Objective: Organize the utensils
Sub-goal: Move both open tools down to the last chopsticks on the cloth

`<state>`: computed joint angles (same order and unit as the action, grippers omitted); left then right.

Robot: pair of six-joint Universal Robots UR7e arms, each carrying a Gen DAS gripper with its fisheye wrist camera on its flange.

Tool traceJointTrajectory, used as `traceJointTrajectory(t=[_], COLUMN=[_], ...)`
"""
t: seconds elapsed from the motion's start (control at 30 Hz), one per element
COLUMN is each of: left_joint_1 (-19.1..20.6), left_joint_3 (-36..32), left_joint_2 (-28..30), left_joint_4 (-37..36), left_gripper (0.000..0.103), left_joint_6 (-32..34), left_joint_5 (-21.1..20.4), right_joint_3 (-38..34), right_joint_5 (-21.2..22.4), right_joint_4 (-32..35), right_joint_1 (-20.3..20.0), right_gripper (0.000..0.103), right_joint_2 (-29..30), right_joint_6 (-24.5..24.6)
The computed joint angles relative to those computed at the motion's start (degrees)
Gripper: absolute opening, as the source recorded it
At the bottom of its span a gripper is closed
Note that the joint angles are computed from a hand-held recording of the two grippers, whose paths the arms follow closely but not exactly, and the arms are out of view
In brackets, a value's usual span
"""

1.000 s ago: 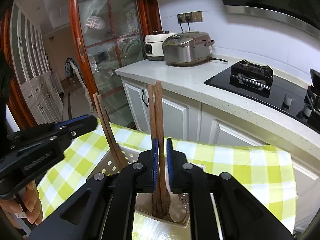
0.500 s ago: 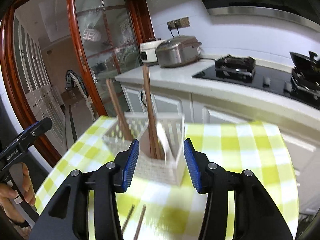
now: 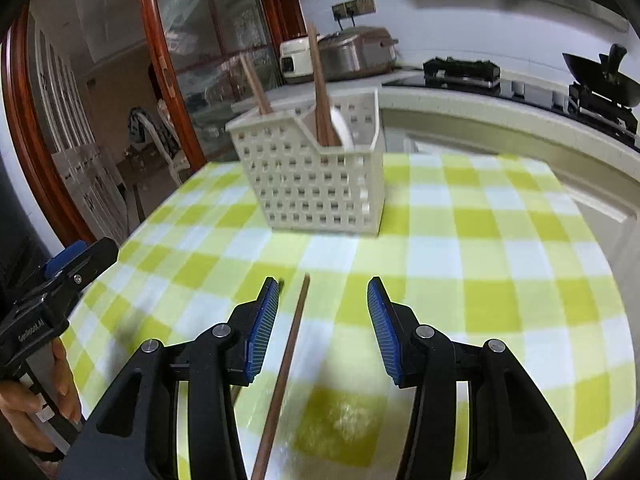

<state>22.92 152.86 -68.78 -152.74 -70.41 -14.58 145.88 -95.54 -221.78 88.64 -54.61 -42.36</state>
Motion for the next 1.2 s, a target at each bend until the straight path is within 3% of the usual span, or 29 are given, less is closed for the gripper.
traceJointTrajectory(t=[0.23,0.33,0.77,0.93,1.07,1.2], left_joint_1=[0.2,0.3,2.5,3.0,3.3,3.7], left_joint_3=[-0.6,-0.7,1.0,0.8,0.4,-0.2], left_joint_2=[4.5,5.4,3.2,3.7,4.3,5.5], left_joint_4=[1.6,1.2,-1.0,-2.0,-2.4,-4.2], left_gripper=[0.096,0.096,0.096,0.096,0.096,0.096], left_joint_6=[-1.6,-1.0,0.0,1.3,2.0,3.6], left_joint_5=[-2.1,-1.9,-2.3,-2.9,-3.7,-4.8], right_joint_3=[-1.7,-3.4,-7.8,-8.9,-9.0,-7.9], right_joint_5=[-4.4,-7.0,-13.9,-16.7,-18.0,-16.9], right_joint_4=[-0.7,0.2,2.1,-0.9,-2.3,-2.8], right_joint_1=[1.2,2.4,5.2,6.6,7.2,5.9], right_gripper=[0.044,0.038,0.022,0.018,0.007,0.007], right_joint_2=[5.3,7.4,12.2,14.8,15.7,14.5], right_joint_6=[-0.6,-0.8,-0.4,-2.3,-3.3,-2.8])
